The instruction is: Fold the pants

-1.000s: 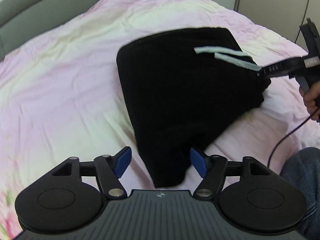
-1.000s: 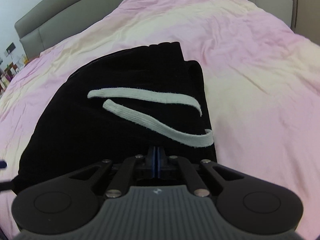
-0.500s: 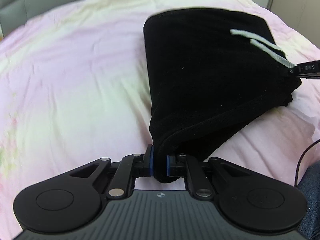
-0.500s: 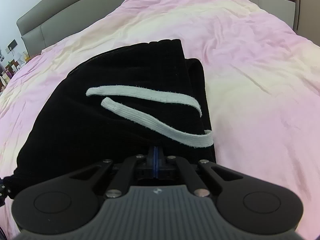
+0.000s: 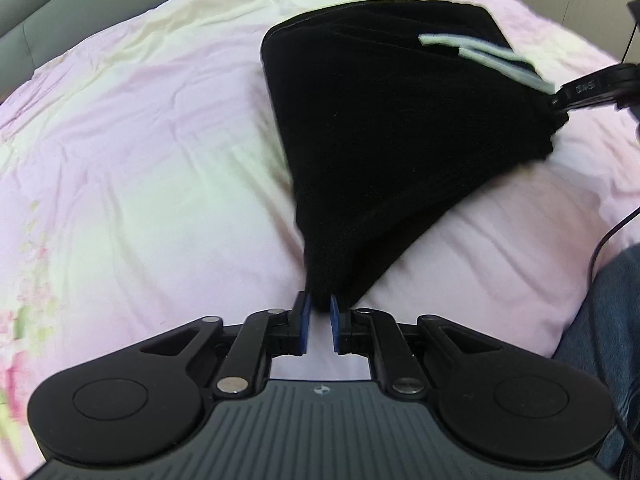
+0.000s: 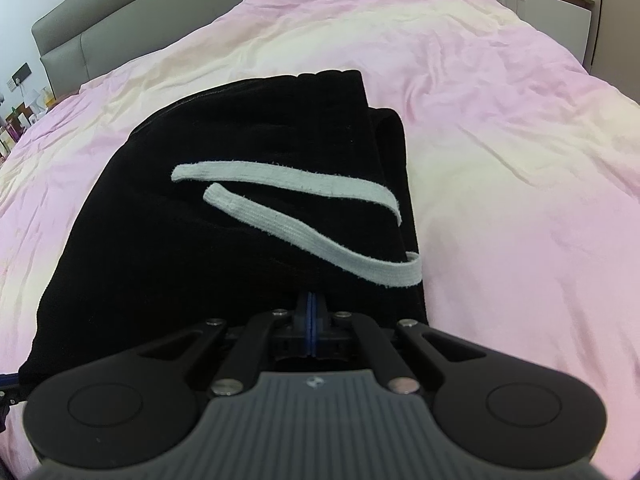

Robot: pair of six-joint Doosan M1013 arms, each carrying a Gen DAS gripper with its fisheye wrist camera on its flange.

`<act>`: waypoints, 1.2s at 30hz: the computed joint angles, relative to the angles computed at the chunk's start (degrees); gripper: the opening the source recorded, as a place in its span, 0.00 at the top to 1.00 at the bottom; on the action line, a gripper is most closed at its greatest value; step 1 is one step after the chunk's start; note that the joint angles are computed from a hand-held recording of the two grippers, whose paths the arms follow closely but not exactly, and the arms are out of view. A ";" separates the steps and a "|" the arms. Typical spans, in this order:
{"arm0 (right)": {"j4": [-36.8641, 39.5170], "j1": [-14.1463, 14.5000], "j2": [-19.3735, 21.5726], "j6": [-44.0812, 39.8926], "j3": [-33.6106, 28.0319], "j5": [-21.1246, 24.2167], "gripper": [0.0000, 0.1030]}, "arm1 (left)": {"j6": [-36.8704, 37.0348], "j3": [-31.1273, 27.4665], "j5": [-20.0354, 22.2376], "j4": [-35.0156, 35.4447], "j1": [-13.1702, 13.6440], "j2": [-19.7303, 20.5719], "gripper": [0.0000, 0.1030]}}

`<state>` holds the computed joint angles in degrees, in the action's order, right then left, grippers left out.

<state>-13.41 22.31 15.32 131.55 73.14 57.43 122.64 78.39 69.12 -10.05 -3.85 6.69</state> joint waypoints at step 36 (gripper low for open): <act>58.70 -18.65 5.17 -31.75 2.30 -3.78 0.24 | -22.71 -34.98 22.34 -32.75 4.67 29.33 0.25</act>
<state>45.29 3.66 20.50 99.80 75.45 53.66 99.93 43.41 91.46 -42.80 0.82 36.02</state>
